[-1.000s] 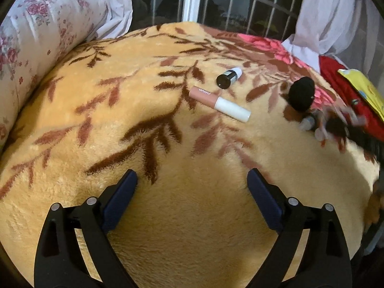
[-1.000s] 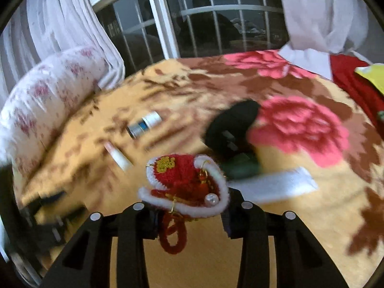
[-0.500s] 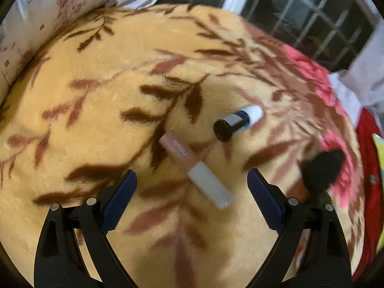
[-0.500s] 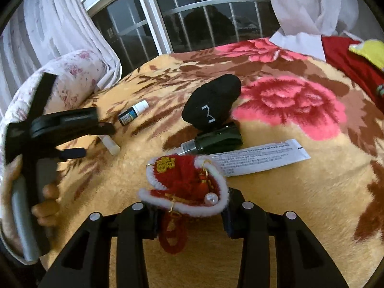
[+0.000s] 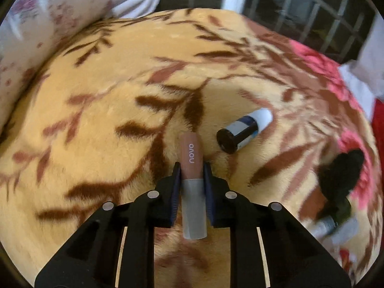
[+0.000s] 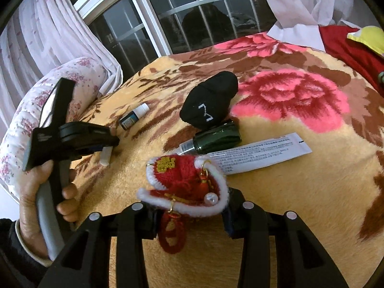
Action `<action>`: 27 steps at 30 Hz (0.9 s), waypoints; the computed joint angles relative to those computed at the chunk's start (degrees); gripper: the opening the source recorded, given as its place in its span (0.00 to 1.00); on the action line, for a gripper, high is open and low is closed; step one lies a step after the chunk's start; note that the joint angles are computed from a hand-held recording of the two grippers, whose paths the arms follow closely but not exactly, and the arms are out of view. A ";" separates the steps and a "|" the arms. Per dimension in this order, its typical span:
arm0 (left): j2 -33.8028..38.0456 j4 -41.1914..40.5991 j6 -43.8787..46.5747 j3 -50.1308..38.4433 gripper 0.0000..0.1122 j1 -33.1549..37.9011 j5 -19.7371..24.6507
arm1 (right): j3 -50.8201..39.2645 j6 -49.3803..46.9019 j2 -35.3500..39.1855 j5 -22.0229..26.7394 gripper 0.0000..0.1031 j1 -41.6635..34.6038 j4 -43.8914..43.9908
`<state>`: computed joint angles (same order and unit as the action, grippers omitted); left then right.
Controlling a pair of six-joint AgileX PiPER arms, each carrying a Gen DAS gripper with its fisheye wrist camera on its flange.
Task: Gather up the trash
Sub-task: 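Carry the ornament and lip gloss to the orange bin and open both tools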
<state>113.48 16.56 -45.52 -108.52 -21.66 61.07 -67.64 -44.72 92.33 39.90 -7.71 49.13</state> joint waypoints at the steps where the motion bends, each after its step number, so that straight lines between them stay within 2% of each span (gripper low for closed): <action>1: -2.29 -2.07 3.59 3.02 0.16 0.98 -2.26 | -0.11 0.05 0.14 0.24 0.38 -0.14 0.13; 2: -4.15 -2.36 4.89 5.29 0.16 1.19 -3.42 | -0.23 0.05 0.27 0.47 0.38 -0.30 0.24; 6: -19.56 0.15 8.31 22.51 0.16 -0.96 -10.54 | 0.05 0.19 -0.01 0.06 0.38 -0.26 0.28; 9: -31.34 12.62 0.52 35.63 0.16 -8.33 -12.91 | 0.53 -0.29 -0.53 -0.58 0.38 -0.12 0.62; 12: -40.63 18.31 -8.53 45.59 0.16 -15.07 -13.85 | 1.29 -0.38 -1.58 -1.91 0.38 0.43 0.21; 14: -44.40 23.50 -15.96 50.10 0.16 -20.75 -12.08 | 1.48 1.61 -2.44 -3.17 0.38 1.30 -2.19; 15: -45.86 26.72 -20.52 52.06 0.16 -24.90 -9.69 | 1.63 2.78 -3.05 -3.69 0.38 1.67 -3.46; 18: -49.09 31.00 -28.64 56.47 0.16 -33.12 -5.72 | 3.86 3.55 -6.67 -4.34 0.38 1.71 -3.47; 22: -52.96 32.31 -35.14 60.69 0.16 -41.24 -1.62 | 8.68 2.93 -13.46 -3.03 0.38 1.87 -2.45; 27: -55.91 32.68 -41.48 64.81 0.16 -50.82 2.79 | 17.12 5.65 -26.74 -1.81 0.38 4.00 -6.73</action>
<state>57.57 49.24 -87.01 -43.72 -72.49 63.86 -50.52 -39.07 65.59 38.09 -3.72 42.40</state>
